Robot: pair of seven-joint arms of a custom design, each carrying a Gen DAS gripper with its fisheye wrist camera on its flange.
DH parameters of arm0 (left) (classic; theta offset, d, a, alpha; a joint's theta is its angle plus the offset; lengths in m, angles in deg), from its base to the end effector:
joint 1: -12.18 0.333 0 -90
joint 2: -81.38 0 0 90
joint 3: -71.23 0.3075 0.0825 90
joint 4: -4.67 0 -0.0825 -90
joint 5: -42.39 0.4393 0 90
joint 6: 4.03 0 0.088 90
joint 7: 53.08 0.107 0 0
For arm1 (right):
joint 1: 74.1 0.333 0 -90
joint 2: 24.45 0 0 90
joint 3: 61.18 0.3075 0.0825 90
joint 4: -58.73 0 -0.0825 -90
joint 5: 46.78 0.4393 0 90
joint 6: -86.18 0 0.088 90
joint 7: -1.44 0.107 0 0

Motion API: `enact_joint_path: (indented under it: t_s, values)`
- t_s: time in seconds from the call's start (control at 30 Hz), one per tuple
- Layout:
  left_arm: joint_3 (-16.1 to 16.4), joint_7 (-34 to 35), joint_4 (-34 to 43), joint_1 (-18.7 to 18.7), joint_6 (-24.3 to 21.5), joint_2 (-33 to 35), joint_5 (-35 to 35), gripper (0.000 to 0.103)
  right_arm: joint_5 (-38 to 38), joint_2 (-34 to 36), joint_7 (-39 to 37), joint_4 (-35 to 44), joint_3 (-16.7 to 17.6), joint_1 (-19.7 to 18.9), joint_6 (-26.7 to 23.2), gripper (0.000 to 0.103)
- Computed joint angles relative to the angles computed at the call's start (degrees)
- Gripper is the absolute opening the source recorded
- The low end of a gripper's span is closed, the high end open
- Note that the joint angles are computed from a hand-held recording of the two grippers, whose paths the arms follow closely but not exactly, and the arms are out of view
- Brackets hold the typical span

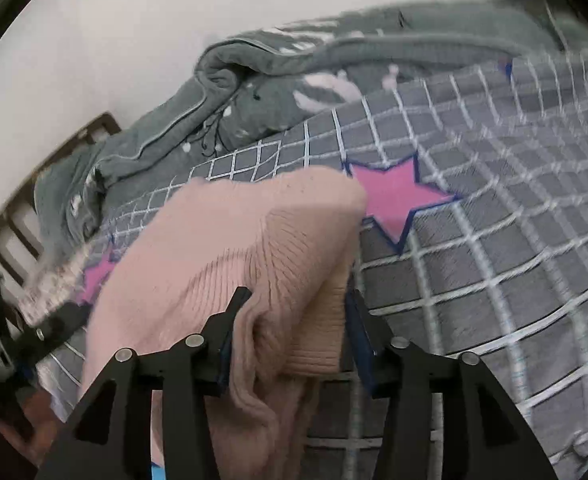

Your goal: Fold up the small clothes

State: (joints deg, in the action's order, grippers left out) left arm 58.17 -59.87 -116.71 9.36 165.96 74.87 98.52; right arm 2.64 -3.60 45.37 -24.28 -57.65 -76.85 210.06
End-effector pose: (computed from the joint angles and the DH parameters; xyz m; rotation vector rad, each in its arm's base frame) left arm 0.5668 -0.2240 0.5184 -2.0750 1.2181 -1.2571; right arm 0.7551 0.0336 0.5100 -1.9135 1.2213 0.0093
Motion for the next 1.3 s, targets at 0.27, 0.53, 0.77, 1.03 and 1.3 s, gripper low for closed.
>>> enact_joint_path:
  t_s: [0.27,0.53,0.77,1.03,1.3]
  values:
    - [-0.08,0.28,-0.15,0.37,1.16,-0.33,1.06,0.057,11.47,3.5,-1.35,3.84,0.66,-4.08,-12.87,0.023]
    - [0.76,9.49,0.64,-1.73,-1.75,1.1,-8.85,0.057,2.94,1.2,-1.66,2.56,0.32,-2.37,-5.11,0.042]
    - [0.99,15.22,1.22,-2.94,-2.6,2.16,-14.05,0.061,12.79,-10.67,-19.22,-13.03,-1.0,-2.74,0.22,0.042]
    - [0.96,12.22,1.56,-2.99,-2.2,2.36,-11.83,0.064,18.64,-16.5,-27.95,-19.91,-3.89,0.39,3.13,0.042]
    - [0.7,3.32,0.83,-1.16,-2.47,1.1,-5.7,0.065,19.37,-20.6,-41.07,-25.05,-4.21,5.23,5.35,0.042]
